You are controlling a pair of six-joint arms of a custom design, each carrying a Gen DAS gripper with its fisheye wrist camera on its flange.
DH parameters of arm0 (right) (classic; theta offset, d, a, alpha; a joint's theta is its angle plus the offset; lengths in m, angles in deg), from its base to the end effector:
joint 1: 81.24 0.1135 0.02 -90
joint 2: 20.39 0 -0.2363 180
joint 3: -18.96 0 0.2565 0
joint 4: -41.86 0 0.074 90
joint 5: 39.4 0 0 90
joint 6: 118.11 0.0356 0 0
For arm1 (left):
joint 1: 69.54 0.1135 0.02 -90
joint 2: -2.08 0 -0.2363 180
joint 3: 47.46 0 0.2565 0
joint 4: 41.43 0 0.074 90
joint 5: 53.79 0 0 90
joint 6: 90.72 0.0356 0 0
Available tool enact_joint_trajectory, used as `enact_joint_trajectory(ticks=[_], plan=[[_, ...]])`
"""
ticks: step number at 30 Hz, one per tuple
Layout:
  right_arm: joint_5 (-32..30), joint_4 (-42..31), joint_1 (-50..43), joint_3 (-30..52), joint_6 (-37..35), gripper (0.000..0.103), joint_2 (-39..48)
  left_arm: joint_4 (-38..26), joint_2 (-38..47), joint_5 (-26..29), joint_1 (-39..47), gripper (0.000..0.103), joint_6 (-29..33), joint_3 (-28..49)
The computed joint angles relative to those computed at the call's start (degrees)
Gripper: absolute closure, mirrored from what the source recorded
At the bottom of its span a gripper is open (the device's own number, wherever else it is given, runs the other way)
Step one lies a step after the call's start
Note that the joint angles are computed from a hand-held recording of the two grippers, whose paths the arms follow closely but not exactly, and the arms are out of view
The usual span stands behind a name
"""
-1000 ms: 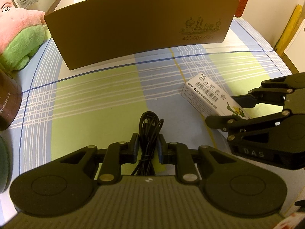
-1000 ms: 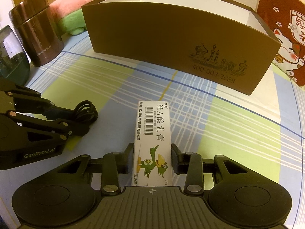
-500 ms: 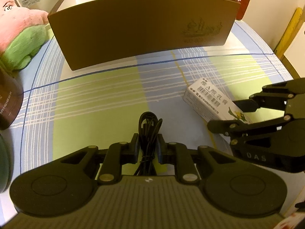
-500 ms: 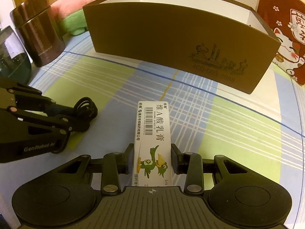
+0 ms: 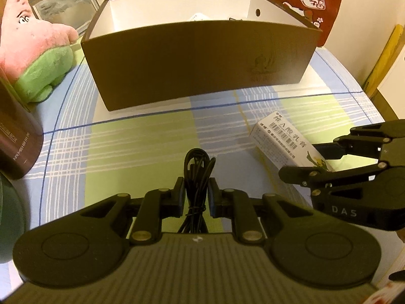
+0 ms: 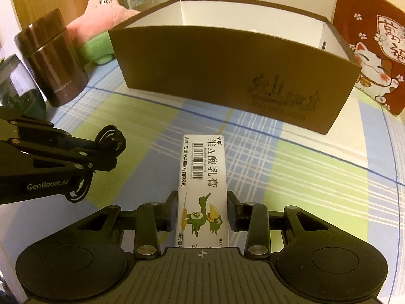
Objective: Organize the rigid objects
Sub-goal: 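Lift cable with left tool while right tool lifts medicine box, then carry cable with left tool while right tool carries medicine box into box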
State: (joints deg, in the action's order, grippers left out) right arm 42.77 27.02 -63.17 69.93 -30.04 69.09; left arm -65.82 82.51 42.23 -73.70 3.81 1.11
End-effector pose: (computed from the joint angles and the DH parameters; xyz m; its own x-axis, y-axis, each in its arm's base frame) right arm 0.2683 0.0926 0.1024 -0.7493 -0.2796 -0.6003 -0.4101 0.9077 0.0891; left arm 0.2584 -0.0225 0.1202 -0.8164 0.1381 -0.5607 0.1953 0.9798 -0.0430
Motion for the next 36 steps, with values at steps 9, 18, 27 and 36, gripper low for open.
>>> enact_joint_trajectory(ticks=[9,18,27,36], plan=[[-1.26,-1.06,-0.41,0.19,-0.06,0.068,-2.50,-1.23,-2.36,0.01,0.03,0.089,-0.75,0.05],[-2.29,-1.75,-1.12,0.25,0.32,0.068,-5.45,-2.25,-5.14,0.56,0.57,0.089,-1.27,1.15],[-3.22,-2.18,-2.15,0.91,0.05,0.068,-7.19,-3.19,-6.93,1.15,1.07,0.089,-1.27,2.84],[-3.93,-2.88,-2.79,2.30,-0.34,0.068,-8.44,-3.57,-7.27,0.96,1.28,0.089,-1.23,4.60]])
